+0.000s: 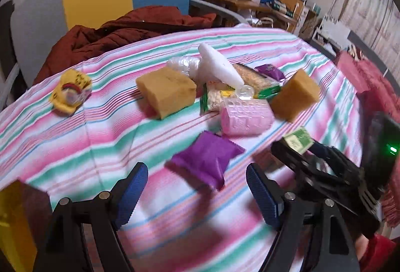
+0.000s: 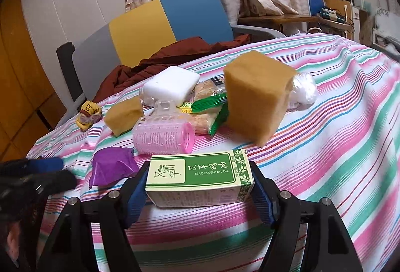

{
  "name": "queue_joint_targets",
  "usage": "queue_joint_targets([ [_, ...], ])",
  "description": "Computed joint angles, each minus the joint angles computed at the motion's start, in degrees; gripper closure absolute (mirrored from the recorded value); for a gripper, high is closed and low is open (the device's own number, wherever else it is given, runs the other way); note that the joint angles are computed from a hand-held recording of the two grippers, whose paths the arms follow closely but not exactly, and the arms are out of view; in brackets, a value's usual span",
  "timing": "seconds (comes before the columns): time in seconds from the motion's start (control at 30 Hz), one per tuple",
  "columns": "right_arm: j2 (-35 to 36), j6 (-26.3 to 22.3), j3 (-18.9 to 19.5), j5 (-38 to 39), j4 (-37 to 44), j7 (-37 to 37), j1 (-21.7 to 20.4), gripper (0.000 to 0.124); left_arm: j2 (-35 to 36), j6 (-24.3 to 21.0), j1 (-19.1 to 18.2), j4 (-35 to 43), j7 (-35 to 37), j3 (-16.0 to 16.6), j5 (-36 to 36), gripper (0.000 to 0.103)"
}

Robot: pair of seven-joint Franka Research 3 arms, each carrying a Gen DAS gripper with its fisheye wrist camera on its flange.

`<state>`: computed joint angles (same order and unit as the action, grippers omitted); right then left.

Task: Organize objects
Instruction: 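Grasp the purple packet with the left tool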

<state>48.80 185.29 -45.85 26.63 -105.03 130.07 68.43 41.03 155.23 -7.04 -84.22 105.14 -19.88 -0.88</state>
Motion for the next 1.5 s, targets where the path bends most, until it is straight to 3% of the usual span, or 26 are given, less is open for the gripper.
queue_joint_targets([
  [0.13, -0.1, 0.17, 0.64, 0.07, 0.17, 0.1, -0.55, 0.05, 5.18, -5.73, -0.19, 8.04, 1.45, -0.94, -1.29, 0.021],
  [0.23, -0.33, 0.62, 1.21, 0.32, 0.09, -0.26, -0.99, 0.049, 7.21, -6.33, -0.6, 10.52, 1.46, -0.69, -2.4, 0.021],
  [0.3, -0.31, 0.67, 1.23, 0.62, 0.1, -0.51, -0.97, 0.049, 7.33, -4.71, -0.49, 9.72, 2.59, -0.91, -2.54, 0.021],
  [0.43, -0.31, 0.72, 1.29, 1.03, 0.1, -0.89, -0.97, 0.049, 5.92, 1.24, 2.17, 4.5, 9.29, -4.5, -3.8, 0.022],
  [0.57, -0.3, 1.01, 1.47, 1.49, 0.09, -1.11, -1.06, 0.049, 4.35, 5.76, 0.48, 0.77, 9.43, -2.47, -0.85, 0.037],
  [0.67, -0.39, 1.23, 1.57, 1.96, -0.07, -1.54, -1.05, 0.049, 3.93, 8.14, 1.74, -1.51, 8.98, -3.92, -1.16, 0.045],
  [0.73, -0.37, 1.21, 1.59, 2.22, -0.04, -1.77, -1.03, 0.049, 4.58, 8.14, 2.84, -1.21, 8.62, -5.34, -1.87, 0.045],
  [1.1, -0.39, 1.66, 1.74, 3.56, -0.2, -2.65, -0.97, 0.049, 4.91, 13.98, 0.64, -2.74, 1.42, -2.92, 1.78, 0.046],
  [1.5, -0.15, 2.61, 1.92, 6.17, -0.24, -4.22, -0.81, 0.05, 2.29, 22.67, 2.07, -9.91, -8.24, -2.42, 7.52, 0.05],
])
